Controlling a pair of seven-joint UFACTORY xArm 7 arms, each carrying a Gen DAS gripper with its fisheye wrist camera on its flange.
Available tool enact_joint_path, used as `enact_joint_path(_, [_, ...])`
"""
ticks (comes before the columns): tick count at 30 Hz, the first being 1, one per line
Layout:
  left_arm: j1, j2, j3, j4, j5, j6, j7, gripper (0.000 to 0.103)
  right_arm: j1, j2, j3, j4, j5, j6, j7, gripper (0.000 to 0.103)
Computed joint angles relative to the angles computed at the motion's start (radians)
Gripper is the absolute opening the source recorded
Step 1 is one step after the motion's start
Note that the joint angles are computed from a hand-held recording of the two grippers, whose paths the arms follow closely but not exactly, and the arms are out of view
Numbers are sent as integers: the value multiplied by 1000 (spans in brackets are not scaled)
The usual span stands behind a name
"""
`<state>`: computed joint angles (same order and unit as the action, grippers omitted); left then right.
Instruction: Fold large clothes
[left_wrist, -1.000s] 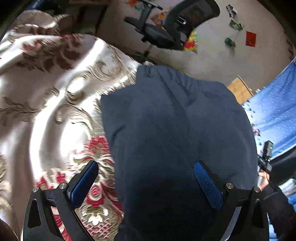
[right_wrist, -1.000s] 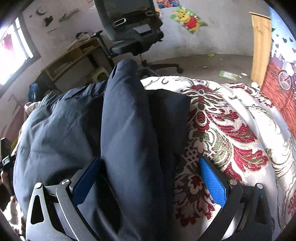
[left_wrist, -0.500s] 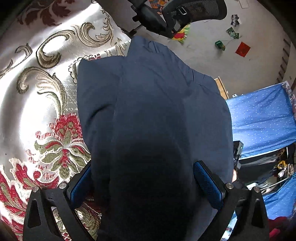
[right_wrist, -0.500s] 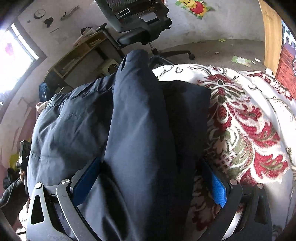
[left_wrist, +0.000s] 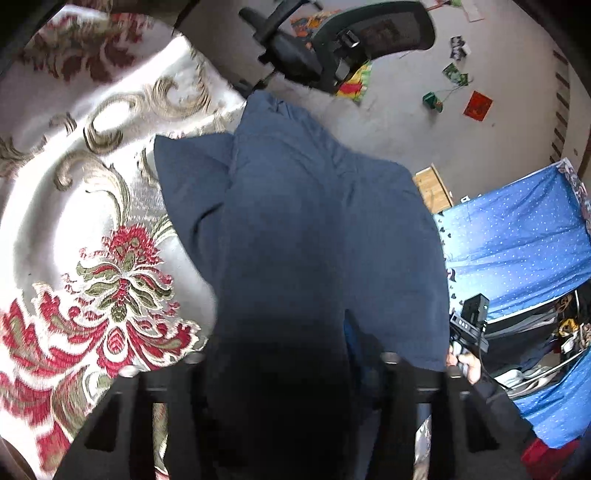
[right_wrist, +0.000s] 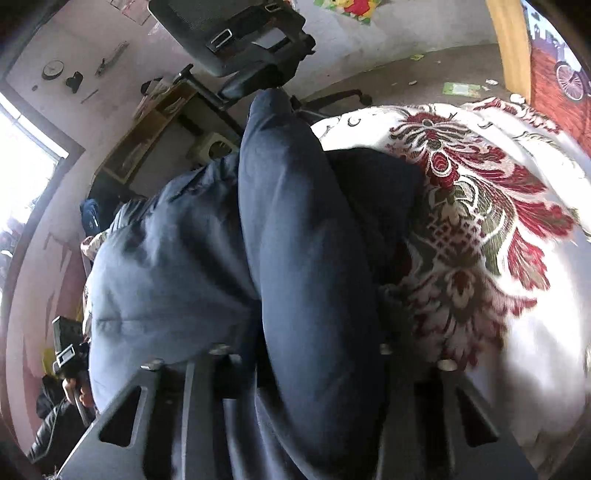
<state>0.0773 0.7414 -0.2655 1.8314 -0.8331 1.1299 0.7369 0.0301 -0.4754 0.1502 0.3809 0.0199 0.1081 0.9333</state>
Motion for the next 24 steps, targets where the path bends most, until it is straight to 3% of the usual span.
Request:
enact_joint_path(2, [16,-83,-7,-98,-36,-44,35,28,-52,-42,78,35,-41,79,45,18])
enact_joint_path(10, [47,-304,39,-260,-153,-8,129,20,-64,-119,187,202,-189,227,138,13])
enact_joint_path(19, [97,-417,147,-311,-238,78,204,20,17,-123,169,274,-214,229,138,13])
enact_joint_path(24, [79,-396,170,-334,-191,33,184,20,28,-57,184,251,-211,178,163,13])
